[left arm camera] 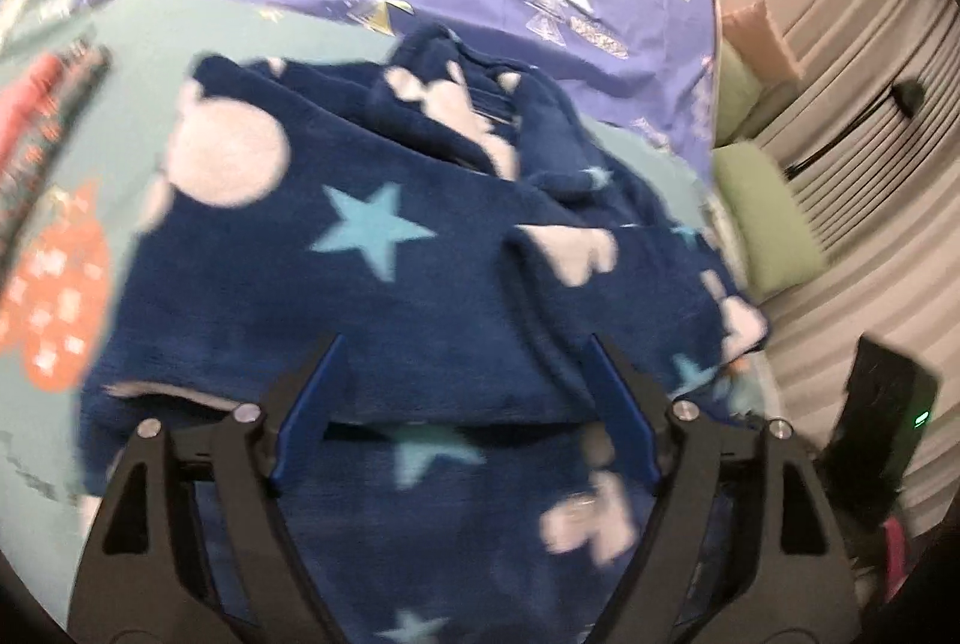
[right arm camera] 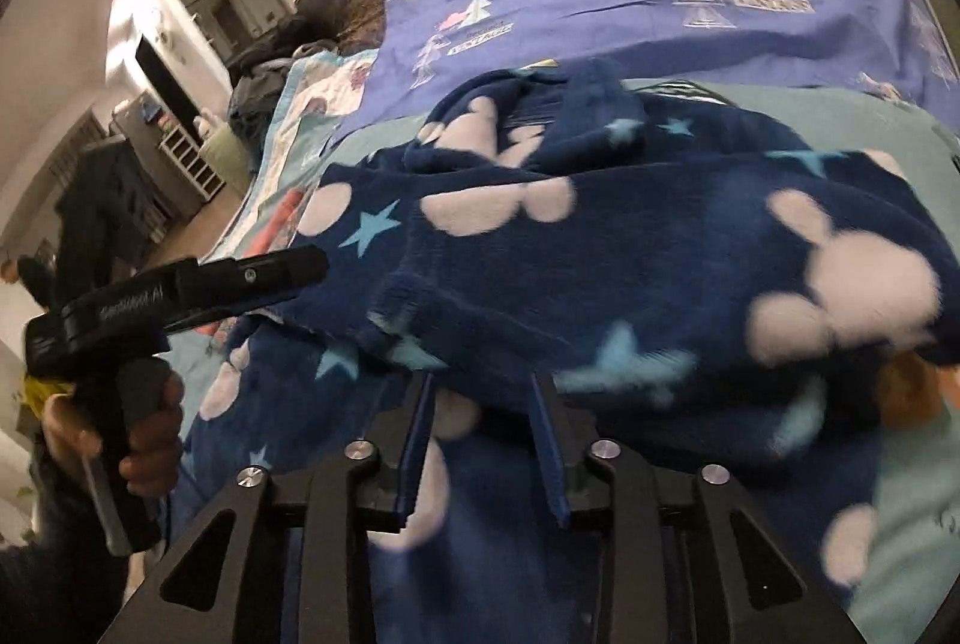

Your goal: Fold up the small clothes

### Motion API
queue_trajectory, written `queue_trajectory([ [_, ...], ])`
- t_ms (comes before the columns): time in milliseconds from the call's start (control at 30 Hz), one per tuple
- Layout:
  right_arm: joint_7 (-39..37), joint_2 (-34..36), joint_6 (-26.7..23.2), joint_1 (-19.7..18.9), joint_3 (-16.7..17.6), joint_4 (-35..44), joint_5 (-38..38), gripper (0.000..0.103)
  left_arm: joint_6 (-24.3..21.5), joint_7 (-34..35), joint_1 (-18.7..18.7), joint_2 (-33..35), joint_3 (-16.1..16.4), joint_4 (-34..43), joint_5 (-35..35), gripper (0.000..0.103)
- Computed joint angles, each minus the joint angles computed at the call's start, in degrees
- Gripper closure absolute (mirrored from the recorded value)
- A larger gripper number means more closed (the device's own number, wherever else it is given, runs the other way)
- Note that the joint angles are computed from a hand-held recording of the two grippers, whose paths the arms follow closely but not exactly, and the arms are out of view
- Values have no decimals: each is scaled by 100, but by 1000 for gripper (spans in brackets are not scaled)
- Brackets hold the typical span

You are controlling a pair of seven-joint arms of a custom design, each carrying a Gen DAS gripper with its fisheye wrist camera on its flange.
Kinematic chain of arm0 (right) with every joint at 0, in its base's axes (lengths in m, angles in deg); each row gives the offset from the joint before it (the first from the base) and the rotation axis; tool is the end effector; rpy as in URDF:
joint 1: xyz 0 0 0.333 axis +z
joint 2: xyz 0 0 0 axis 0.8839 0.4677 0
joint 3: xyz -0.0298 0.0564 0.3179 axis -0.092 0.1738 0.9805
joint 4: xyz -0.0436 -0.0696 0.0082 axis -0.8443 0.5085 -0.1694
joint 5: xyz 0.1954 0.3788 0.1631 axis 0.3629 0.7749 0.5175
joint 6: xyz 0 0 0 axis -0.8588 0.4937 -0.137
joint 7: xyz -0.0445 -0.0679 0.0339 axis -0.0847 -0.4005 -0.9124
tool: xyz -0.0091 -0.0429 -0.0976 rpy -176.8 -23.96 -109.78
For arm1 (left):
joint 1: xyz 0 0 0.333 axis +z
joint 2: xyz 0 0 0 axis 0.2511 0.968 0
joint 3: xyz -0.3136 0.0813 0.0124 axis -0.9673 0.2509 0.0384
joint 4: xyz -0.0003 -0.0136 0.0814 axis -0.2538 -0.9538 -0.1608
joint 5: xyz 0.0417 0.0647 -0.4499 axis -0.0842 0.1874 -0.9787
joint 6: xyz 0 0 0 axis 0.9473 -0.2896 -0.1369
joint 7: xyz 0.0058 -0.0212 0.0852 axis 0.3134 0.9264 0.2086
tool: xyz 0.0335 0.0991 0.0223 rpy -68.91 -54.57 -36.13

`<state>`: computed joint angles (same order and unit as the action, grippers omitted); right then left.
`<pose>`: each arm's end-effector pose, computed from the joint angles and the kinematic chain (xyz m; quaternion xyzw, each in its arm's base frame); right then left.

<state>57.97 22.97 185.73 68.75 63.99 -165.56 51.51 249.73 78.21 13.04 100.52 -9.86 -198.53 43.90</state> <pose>0.6732 0.1122 0.3798 -0.7296 0.5763 -0.0224 0.3675 0.6589 -0.1994 0.3912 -0.6819 0.6273 -0.3761 0.0086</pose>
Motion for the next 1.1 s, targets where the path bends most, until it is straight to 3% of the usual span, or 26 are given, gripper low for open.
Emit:
queue_trajectory([
  [100, 345, -242, 342, 39, -81, -268, -118, 57, -501, 293, 114, 246, -166, 353, -458, 22],
  [167, 725, -321, 569, 77, -167, -377, -393, 56, -880, 161, -16, 510, -106, 673, -174, 21],
  [267, 1247, -478, 787, 98, -257, -583, -795, 55, -847, -685, -360, 812, 117, 991, 683, 22],
  [300, 1368, -471, 843, 92, -278, -607, -897, 54, -768, -764, -356, 868, 71, 1050, 781, 38],
  [333, 1551, -538, 906, 94, -314, -705, -1080, 52, -750, -752, -328, 918, 1, 1136, 872, 76],
  [367, 1875, -573, 990, 116, -375, -774, -1422, 51, -897, -766, -314, 956, -26, 1270, 1049, 92],
  [400, 2119, -639, 1056, 110, -431, -867, -1706, 48, -982, -732, -253, 961, -91, 1356, 1077, 91],
  [467, 2805, -672, 1219, 132, -551, -972, -2493, 46, -709, -445, -93, 806, -291, 1320, 837, 91],
  [600, 4012, -630, 1197, 97, -740, -983, -3807, 43, -176, -20, 17, 385, -354, 1162, 749, 91],
  [867, 4294, -455, 994, -18, -678, -792, -4251, 39, 194, -590, -143, -174, 344, 861, 1916, 91],
  [967, 4212, -357, 923, -17, -616, -671, -4219, 39, 71, -979, -163, -170, 541, 805, 2436, 91],
  [1100, 4065, -325, 929, -1, -559, -614, -4100, 39, -128, -1212, -6, -114, 587, 686, 2543, 90],
])
